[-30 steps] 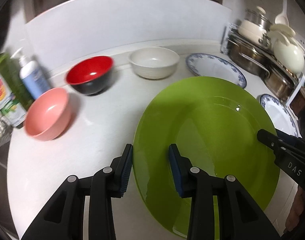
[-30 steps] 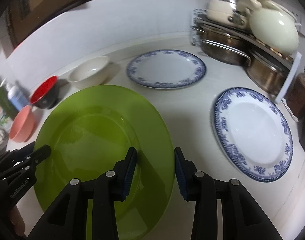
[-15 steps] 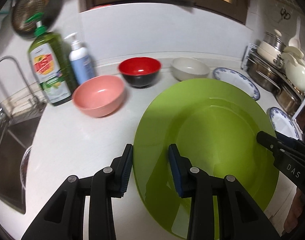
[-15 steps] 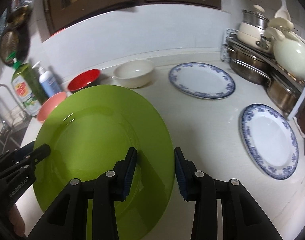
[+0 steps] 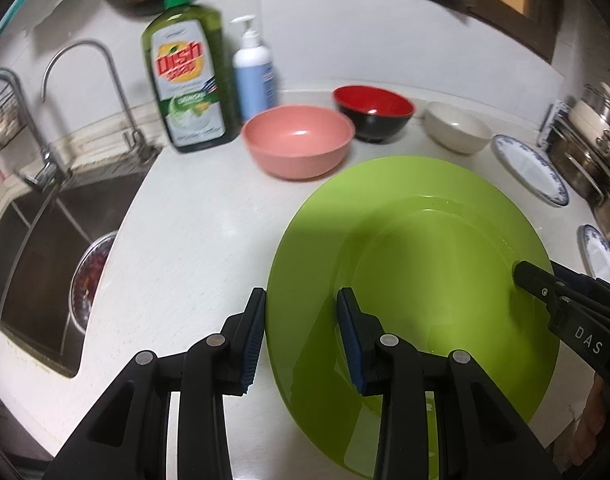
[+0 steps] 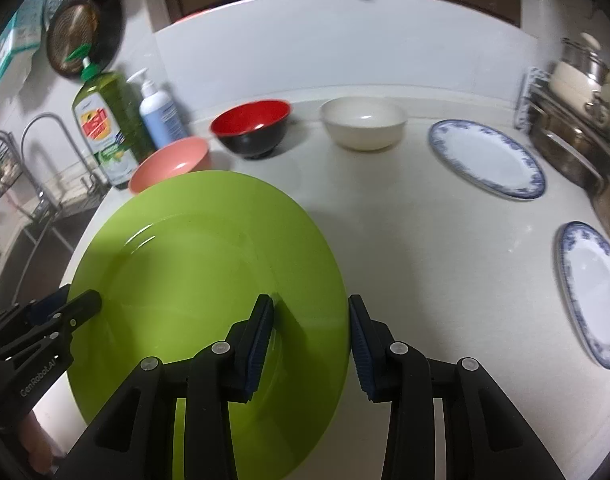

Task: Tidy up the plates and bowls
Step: 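Lift the lime-green plate and carry it toward the pink bowl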

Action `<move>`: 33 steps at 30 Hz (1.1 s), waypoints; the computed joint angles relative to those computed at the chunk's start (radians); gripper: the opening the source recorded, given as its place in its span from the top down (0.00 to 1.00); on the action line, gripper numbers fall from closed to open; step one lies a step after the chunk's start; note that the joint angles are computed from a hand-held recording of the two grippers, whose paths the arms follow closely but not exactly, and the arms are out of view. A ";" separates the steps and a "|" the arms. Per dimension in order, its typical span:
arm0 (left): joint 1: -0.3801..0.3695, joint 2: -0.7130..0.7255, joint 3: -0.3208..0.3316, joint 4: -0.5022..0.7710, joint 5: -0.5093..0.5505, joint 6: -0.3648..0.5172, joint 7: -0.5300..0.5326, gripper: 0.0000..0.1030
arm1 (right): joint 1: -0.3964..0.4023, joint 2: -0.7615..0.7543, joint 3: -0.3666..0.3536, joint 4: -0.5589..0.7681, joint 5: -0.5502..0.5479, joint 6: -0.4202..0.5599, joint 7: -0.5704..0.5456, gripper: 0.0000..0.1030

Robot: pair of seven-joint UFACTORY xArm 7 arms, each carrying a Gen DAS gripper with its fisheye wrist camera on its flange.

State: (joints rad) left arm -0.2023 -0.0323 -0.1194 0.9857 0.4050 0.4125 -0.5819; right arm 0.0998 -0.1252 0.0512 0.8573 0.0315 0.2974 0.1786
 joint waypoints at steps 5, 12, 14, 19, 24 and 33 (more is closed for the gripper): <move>0.011 0.008 0.012 -0.021 -0.015 0.005 0.005 0.65 | 0.023 0.048 0.008 0.028 0.029 0.019 -0.027 0.62; 0.019 0.044 0.027 -0.028 -0.042 0.000 0.027 0.65 | 0.036 0.106 0.018 0.059 0.027 0.046 -0.026 0.62; 0.019 0.051 0.031 -0.031 -0.046 -0.002 0.027 0.65 | 0.038 0.120 0.019 0.066 0.029 0.055 -0.027 0.62; 0.018 0.061 0.037 -0.031 -0.056 -0.004 0.032 0.65 | 0.040 0.139 0.019 0.079 0.029 0.071 -0.025 0.62; 0.017 0.065 0.040 -0.031 -0.048 -0.004 0.025 0.65 | 0.044 0.151 0.021 0.088 0.004 0.075 0.000 0.62; 0.017 0.066 0.042 -0.033 -0.052 -0.003 0.033 0.65 | 0.046 0.158 0.021 0.090 -0.014 0.072 0.025 0.62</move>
State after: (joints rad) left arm -0.1854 0.0339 -0.0772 0.9526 0.3532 0.4098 -0.5491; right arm 0.1462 0.0324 0.0717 0.9468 0.0174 0.3690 0.2034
